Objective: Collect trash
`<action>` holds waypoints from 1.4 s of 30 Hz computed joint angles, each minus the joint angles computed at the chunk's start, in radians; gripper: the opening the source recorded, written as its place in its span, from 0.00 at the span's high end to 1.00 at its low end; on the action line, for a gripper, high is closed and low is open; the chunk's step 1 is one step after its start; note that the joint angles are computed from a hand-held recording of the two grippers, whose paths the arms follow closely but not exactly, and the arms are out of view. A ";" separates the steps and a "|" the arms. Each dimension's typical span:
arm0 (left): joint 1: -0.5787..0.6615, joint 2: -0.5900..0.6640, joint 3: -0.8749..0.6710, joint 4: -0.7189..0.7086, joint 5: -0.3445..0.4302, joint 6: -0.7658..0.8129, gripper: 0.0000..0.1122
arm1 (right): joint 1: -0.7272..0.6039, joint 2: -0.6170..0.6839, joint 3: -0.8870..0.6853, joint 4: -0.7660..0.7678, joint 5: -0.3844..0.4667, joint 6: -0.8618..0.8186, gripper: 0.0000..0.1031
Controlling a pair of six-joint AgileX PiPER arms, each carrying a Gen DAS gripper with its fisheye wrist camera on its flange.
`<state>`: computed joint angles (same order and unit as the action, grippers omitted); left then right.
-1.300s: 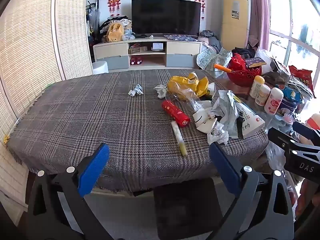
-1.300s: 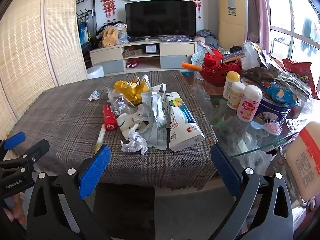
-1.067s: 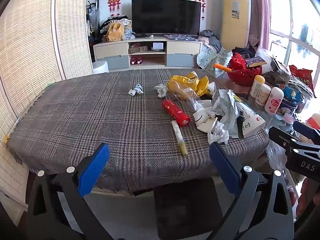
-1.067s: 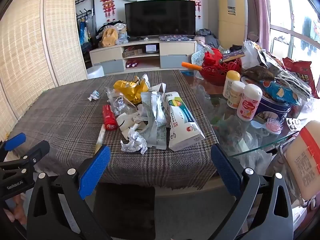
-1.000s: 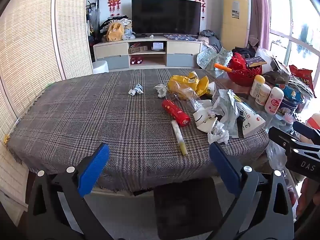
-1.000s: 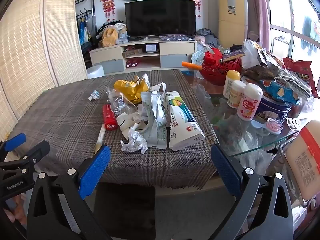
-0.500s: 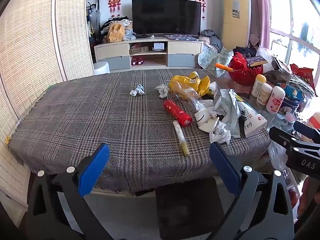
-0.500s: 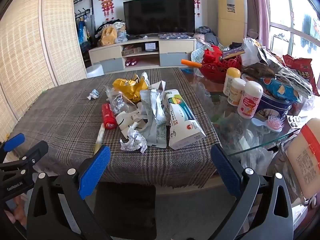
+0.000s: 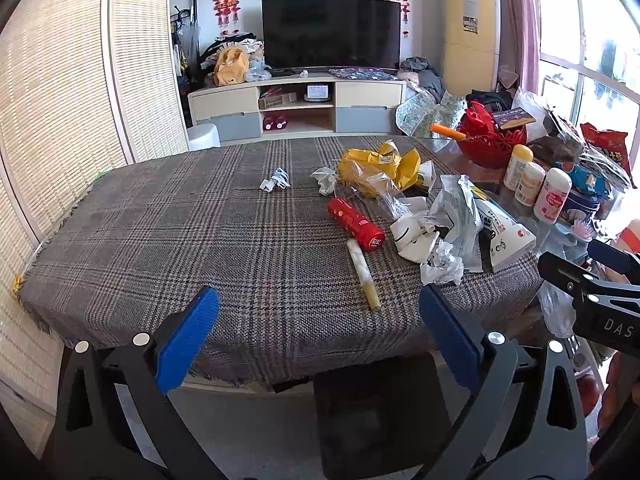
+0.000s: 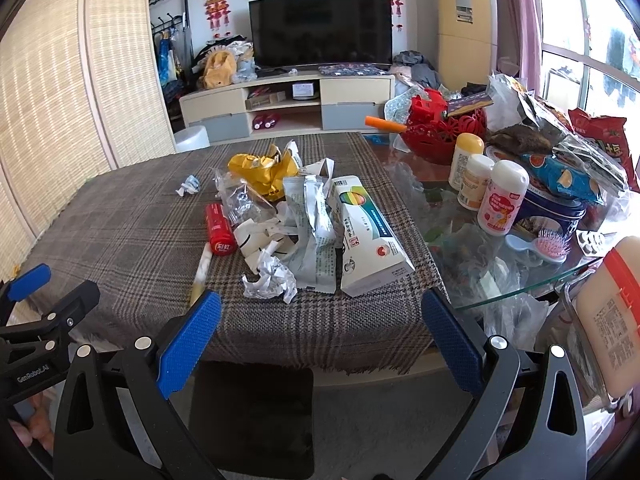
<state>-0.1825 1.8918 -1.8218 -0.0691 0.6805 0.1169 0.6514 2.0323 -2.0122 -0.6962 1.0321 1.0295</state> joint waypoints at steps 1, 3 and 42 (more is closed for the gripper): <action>0.000 0.000 0.000 -0.003 0.000 0.003 0.16 | 0.000 0.001 -0.004 0.003 0.002 -0.003 0.03; 0.000 -0.001 0.000 -0.003 -0.001 0.004 0.16 | 0.000 0.001 -0.003 0.001 0.002 -0.001 0.03; 0.006 0.000 -0.002 0.003 -0.002 -0.004 0.16 | -0.005 -0.006 0.008 0.014 -0.003 -0.009 0.03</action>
<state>-0.1767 1.8922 -1.8238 -0.0665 0.6787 0.1124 0.6460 2.0261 -2.0045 -0.6821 1.0291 1.0200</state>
